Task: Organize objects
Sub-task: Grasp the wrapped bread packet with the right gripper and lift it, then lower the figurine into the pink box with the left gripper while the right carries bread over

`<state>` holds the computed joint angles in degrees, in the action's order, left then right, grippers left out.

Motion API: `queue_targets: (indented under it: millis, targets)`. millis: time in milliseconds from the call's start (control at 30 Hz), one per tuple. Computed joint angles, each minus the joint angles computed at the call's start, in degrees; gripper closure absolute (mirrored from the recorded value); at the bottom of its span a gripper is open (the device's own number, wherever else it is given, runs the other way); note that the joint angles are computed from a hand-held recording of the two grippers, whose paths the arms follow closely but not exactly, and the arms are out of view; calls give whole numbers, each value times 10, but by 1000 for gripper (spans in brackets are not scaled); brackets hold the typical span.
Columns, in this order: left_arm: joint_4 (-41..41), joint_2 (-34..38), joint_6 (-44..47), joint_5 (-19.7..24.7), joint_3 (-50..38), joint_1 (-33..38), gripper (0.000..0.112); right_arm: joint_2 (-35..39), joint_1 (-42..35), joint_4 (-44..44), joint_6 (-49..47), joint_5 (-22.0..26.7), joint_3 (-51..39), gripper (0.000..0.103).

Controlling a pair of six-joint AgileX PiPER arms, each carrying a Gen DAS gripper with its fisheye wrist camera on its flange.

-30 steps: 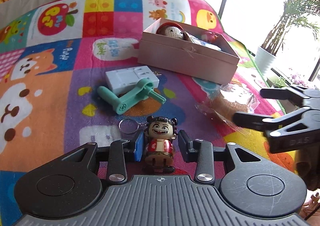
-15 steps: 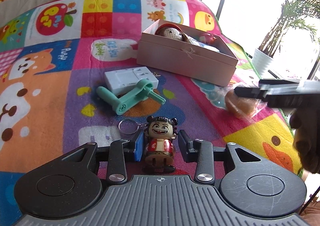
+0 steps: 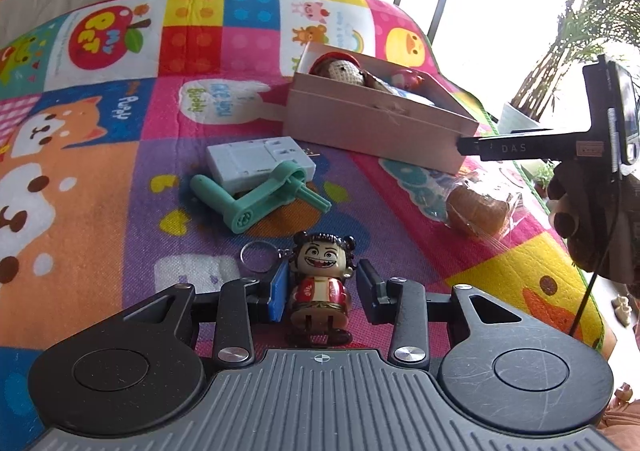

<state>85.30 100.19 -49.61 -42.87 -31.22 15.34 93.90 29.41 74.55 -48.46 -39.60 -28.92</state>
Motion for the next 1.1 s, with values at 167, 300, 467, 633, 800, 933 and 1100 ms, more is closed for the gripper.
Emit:
queue_targets:
  millis: [167,300,467,633,800,933,1100]
  targets:
    - [-5,1,6,-1,1,0,71,8,0,20,25,-51,20,10]
    - [-22,-3,18,7,7,-8,71,-147,-46,-201,217,127,112,1]
    - [-34,-8,28,15,13,-14,71,-126,92,-200,243,80,132,0]
    - [-39,-12,34,20,17,-16,71,-13,174,-82,176,-5,84,0]
    - [-38,-20,36,24,20,-18,72,-7,173,-92,240,-39,98,10]
    - [42,-49,-54,-19,-19,-17,72,-22,193,-107,299,-64,127,11]
    - [16,-94,-129,-5,-142,-120,72,-5,224,-94,317,-97,130,11]
